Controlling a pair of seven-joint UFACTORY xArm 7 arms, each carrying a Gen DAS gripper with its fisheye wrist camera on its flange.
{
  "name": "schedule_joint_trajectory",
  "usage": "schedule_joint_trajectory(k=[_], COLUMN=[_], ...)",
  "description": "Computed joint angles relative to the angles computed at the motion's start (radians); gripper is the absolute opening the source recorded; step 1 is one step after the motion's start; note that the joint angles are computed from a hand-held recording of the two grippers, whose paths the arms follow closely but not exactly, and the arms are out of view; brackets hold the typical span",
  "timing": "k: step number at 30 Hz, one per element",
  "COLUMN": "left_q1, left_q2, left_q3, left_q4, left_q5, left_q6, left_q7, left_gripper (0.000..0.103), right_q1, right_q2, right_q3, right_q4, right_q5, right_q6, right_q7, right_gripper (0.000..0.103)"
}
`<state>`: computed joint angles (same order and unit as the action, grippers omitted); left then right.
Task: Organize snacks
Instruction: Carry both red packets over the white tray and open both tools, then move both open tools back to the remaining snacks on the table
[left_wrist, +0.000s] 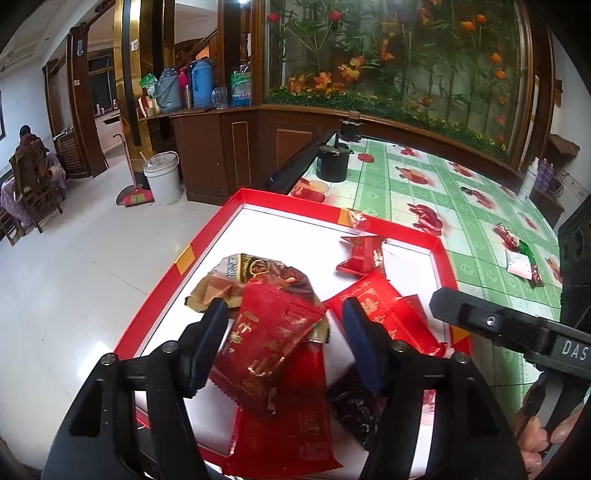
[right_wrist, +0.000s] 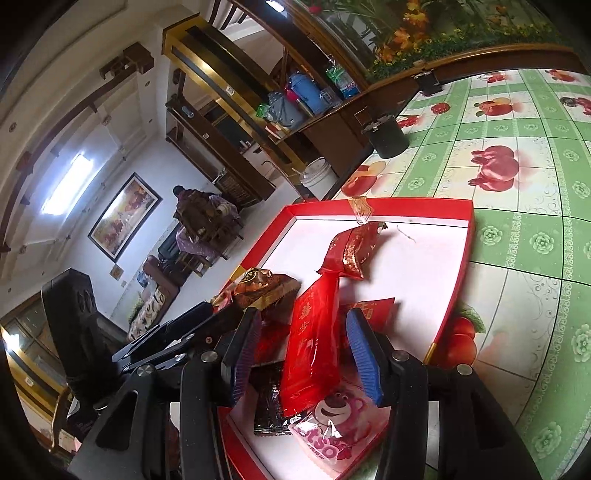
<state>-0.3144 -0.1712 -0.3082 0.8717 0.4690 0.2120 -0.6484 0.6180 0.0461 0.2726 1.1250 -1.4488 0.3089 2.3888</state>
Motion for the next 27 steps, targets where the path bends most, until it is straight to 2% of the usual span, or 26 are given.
schedule_joint_trajectory(k=[2,8,11,16,20,23,25,27], left_q1=[-0.001,-0.011,-0.019,-0.035,-0.051,-0.068,-0.095,-0.133], left_q2=[-0.002,0.005,0.008,0.013,0.023,0.042,0.064,0.101], left_q3=[-0.004,-0.017,-0.019,-0.024,-0.034,-0.049,-0.051,-0.051], left_q4=[-0.002,0.012,0.021,0.036,0.059,0.094,0.127,0.178], left_q5=[0.007,0.017,0.025,0.04,0.065,0.11,0.122,0.116], left_q6=[-0.007,0.006,0.017,0.037,0.059,0.084,0.101,0.12], left_q7=[-0.004,-0.004,-0.008,-0.019,-0.035,-0.052,-0.044,-0.01], left_gripper=[0.071,0.071,0.071,0.071,0.073,0.073,0.073,0.073], right_q1=[0.001,-0.011,-0.035,-0.084,-0.09,-0.064,-0.053,-0.061], right_q2=[-0.005,-0.073,-0.149,-0.364,-0.619,-0.801,-0.892,-0.945], right_q3=[0.001,0.015,0.031,0.065,0.07,0.063,0.033,-0.008], right_q4=[-0.003,-0.06,-0.127,-0.304,-0.49,-0.597,-0.645,-0.676], right_q5=[0.001,-0.009,0.025,0.176,0.34,0.504,0.591,0.654], right_q6=[0.006,0.06,0.097,0.197,0.308,0.463,0.543,0.569], right_q7=[-0.001,0.045,0.045,-0.022,-0.085,-0.204,-0.3,-0.363], right_gripper=[0.05,0.05,0.051,0.054,0.055,0.056,0.059,0.059])
